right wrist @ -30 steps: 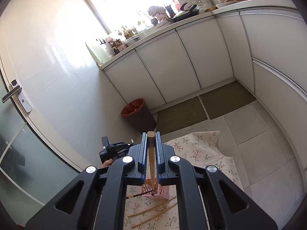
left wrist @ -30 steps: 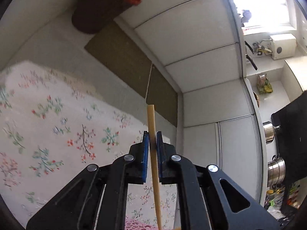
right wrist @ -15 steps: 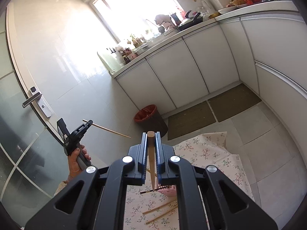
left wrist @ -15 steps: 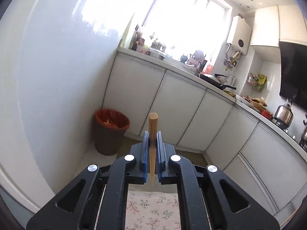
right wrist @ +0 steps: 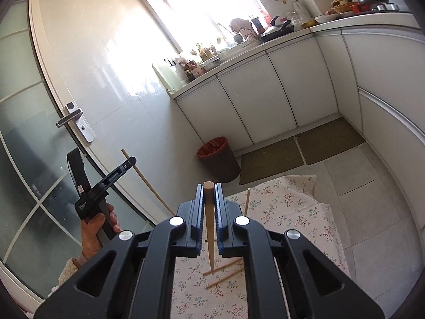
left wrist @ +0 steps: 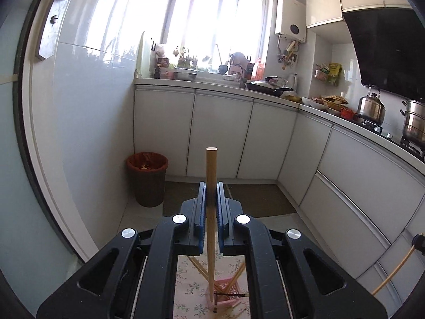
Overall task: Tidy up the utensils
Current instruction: 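Lower the left tool's chopstick into the pink holder and open it while the right tool holds its own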
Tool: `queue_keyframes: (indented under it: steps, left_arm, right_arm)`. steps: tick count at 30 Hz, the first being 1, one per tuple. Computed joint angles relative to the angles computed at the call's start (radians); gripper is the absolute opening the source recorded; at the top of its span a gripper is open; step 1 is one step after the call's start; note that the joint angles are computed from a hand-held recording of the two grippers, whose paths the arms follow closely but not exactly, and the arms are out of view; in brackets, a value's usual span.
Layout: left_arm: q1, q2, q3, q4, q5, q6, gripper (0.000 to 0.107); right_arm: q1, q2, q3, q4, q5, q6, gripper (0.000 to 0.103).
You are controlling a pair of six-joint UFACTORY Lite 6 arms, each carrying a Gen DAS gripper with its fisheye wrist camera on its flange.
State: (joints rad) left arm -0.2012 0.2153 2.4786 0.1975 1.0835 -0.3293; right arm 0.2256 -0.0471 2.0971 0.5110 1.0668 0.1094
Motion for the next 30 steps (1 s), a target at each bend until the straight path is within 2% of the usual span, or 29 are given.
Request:
queue_keyframes:
  steps: [7,12,16,22,24,25,26,27,28,30]
  left_arm:
    - [-0.177,-0.056,-0.288,0.237,-0.134,-0.284,0.006]
    - [-0.243,-0.108,-0.571,0.466,-0.25,-0.517,0.006]
    - [-0.267,-0.106,-0.722,0.613,-0.298,-0.67,0.007]
    - [-0.26,-0.119,-0.895,0.637,-0.352,-0.739,0.007]
    - [-0.238,-0.113,-0.898,0.557,-0.364,-0.675,0.008]
    - [-0.214,-0.105,-0.881,0.463,-0.363,-0.595,0.012]
    - [-0.196,-0.106,-0.872,0.395,-0.35,-0.54,0.026]
    - [-0.183,-0.122,-0.878,0.361,-0.348,-0.518,0.033]
    - [-0.18,-0.16,-0.902,0.369,-0.359,-0.535,0.039]
    - [-0.184,-0.229,-0.928,0.401,-0.363,-0.568,0.044]
  right_arm:
    - [-0.015,-0.091,-0.18,0.037,-0.021,-0.07,0.008]
    - [-0.01,-0.126,-0.283,0.043,-0.067,-0.109,0.008]
    - [-0.036,-0.132,-0.347,0.075,-0.082,-0.146,0.008]
    - [-0.037,-0.116,-0.385,0.077,-0.105,-0.148,0.008]
    - [-0.028,-0.103,-0.376,0.075,-0.108,-0.138,0.008]
    - [-0.021,-0.095,-0.367,0.07,-0.111,-0.131,0.008]
    - [-0.01,-0.089,-0.356,0.057,-0.117,-0.12,0.008]
    - [0.0,-0.084,-0.346,0.044,-0.124,-0.108,0.008]
    - [0.013,-0.074,-0.33,0.025,-0.132,-0.091,0.008]
    - [0.039,-0.044,-0.281,-0.011,-0.142,-0.054,0.008]
